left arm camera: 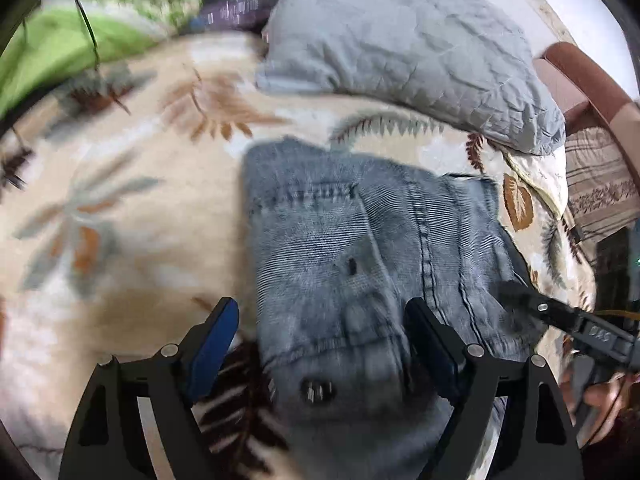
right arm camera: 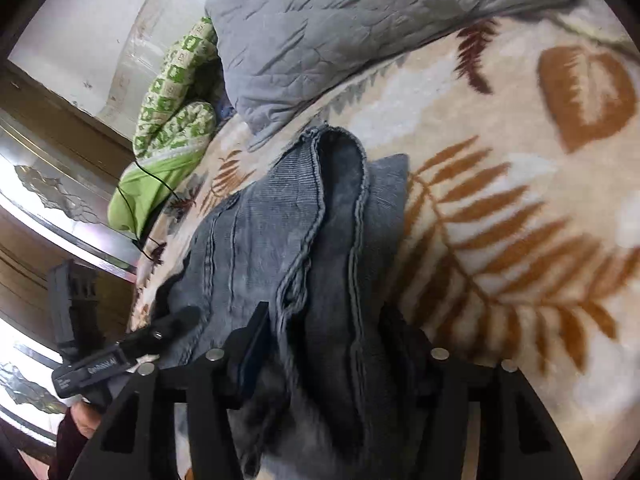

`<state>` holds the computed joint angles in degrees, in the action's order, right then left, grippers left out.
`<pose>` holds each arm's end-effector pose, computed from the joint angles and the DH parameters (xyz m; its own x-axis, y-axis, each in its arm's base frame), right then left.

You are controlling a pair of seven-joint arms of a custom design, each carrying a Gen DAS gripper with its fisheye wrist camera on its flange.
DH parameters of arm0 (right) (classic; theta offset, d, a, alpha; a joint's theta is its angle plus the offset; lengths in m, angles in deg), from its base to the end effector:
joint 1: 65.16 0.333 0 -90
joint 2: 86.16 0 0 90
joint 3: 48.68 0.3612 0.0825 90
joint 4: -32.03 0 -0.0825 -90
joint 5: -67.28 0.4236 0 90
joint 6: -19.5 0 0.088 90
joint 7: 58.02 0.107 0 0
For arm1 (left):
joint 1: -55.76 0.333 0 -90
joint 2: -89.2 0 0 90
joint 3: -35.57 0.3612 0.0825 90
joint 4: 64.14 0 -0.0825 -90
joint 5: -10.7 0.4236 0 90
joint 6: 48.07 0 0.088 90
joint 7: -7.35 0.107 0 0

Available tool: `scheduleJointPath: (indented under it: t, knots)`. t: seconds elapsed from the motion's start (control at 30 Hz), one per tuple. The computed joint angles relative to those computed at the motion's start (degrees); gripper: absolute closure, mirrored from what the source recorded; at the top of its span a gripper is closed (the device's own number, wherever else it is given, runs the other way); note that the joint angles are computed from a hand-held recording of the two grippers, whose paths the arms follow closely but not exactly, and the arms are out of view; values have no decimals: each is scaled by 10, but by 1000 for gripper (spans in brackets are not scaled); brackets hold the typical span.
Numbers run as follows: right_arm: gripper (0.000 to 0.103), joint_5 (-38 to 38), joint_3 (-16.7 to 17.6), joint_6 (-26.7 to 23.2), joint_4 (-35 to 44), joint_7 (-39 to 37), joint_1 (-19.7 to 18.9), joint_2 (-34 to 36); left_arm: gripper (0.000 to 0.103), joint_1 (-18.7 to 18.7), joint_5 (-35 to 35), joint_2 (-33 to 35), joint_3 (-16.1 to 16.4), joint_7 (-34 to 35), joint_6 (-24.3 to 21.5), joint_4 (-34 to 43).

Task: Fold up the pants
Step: 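Release the jeans and raise both grippers away from the bed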

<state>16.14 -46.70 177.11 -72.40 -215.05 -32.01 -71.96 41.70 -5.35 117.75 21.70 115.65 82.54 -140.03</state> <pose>0.5624 0.4318 0.4916 -0.3431 -0.7457 -0.5711 -0.5813 0.6462 -0.4945 0.7246 -0.3391 0.5381 -0.6138 -0.7549 0.2310 -0.7398 0.4480 -0.5019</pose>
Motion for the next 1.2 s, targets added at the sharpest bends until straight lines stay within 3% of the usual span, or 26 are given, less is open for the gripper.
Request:
scheduleJointPath:
  t: [0.17,0.27,0.4,0.5,0.6,0.7,0.97,1.2]
  knots:
    - [43,-86,29,-123,-9,29,39,-62,17,1,22,-132,6,26,114,-152]
    - [41,-126,67,-221,13,39,62,-81,17,-11,77,-210,22,-17,172,-235]
    - [37,-154,107,-369,90,-4,105,-62,16,-2,120,-306,21,-59,221,-321]
    - [32,-184,116,-469,157,-35,152,-34,15,12,141,-362,14,-83,251,-363]
    - [30,-197,114,-552,229,-73,202,0,4,25,147,-411,8,-93,285,-397]
    - [30,-194,102,-594,283,-97,242,28,3,33,134,-456,10,-88,315,-427]
    - [29,-193,58,-657,402,-144,330,95,3,25,54,-534,41,-37,282,-462]
    - [26,-180,17,-664,465,-172,377,133,3,31,22,-579,46,-18,284,-490]
